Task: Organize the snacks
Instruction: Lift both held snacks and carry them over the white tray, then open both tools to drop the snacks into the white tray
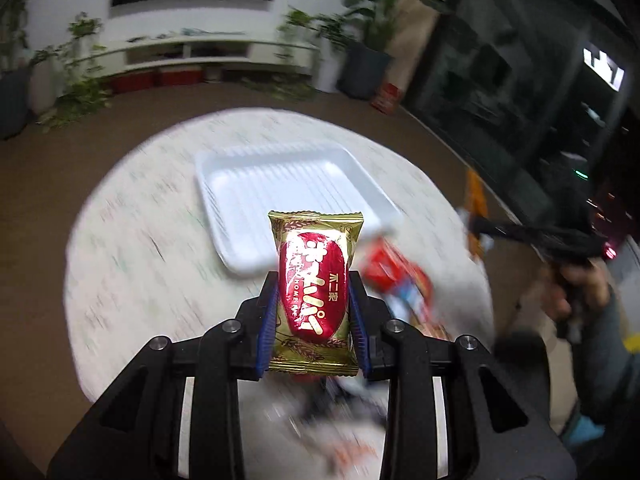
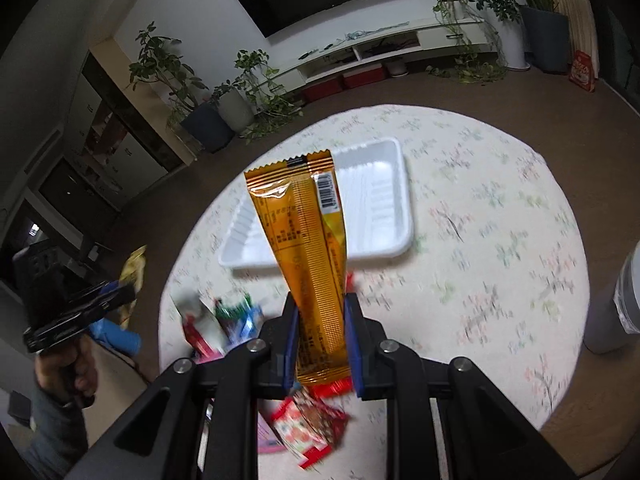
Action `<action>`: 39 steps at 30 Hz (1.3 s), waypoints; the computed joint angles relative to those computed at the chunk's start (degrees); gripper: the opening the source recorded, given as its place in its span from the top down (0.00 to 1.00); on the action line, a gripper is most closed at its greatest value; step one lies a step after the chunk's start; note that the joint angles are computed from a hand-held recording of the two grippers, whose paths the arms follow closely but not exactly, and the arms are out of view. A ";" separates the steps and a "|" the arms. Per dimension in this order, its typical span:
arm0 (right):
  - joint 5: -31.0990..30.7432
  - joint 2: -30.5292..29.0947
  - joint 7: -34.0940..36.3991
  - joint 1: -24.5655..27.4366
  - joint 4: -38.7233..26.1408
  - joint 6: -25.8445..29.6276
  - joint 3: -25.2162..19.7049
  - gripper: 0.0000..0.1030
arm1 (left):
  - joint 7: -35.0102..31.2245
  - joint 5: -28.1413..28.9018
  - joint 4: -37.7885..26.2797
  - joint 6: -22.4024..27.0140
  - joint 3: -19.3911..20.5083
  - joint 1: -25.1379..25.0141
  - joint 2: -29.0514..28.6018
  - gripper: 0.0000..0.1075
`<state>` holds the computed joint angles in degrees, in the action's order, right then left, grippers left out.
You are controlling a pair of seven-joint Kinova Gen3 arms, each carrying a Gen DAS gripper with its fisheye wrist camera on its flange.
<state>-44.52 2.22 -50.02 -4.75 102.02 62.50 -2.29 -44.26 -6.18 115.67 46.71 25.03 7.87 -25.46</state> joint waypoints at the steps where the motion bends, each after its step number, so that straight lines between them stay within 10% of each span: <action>1: 0.21 1.25 -1.22 -0.21 -2.01 0.56 -0.58 0.78 | -0.32 -0.79 -0.93 -0.06 -0.57 -0.95 1.45 0.73; 15: 15.52 28.33 -27.21 -8.68 -30.10 7.04 -6.50 0.78 | -4.87 -0.81 -9.94 -4.25 -14.63 3.38 29.02 0.72; 33: 23.26 29.33 -30.81 -11.06 -27.50 0.11 -8.35 0.70 | -2.32 -4.16 -12.64 -3.50 -21.22 8.73 38.63 0.71; 39: 22.40 27.75 -29.60 -10.39 -24.83 -1.99 -9.01 0.53 | 1.87 -6.86 -13.21 -1.74 -21.31 10.18 35.97 0.49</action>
<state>-22.12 29.98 -79.61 -15.13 77.19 60.51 -11.30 -42.38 -13.04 102.47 44.97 3.72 18.05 10.51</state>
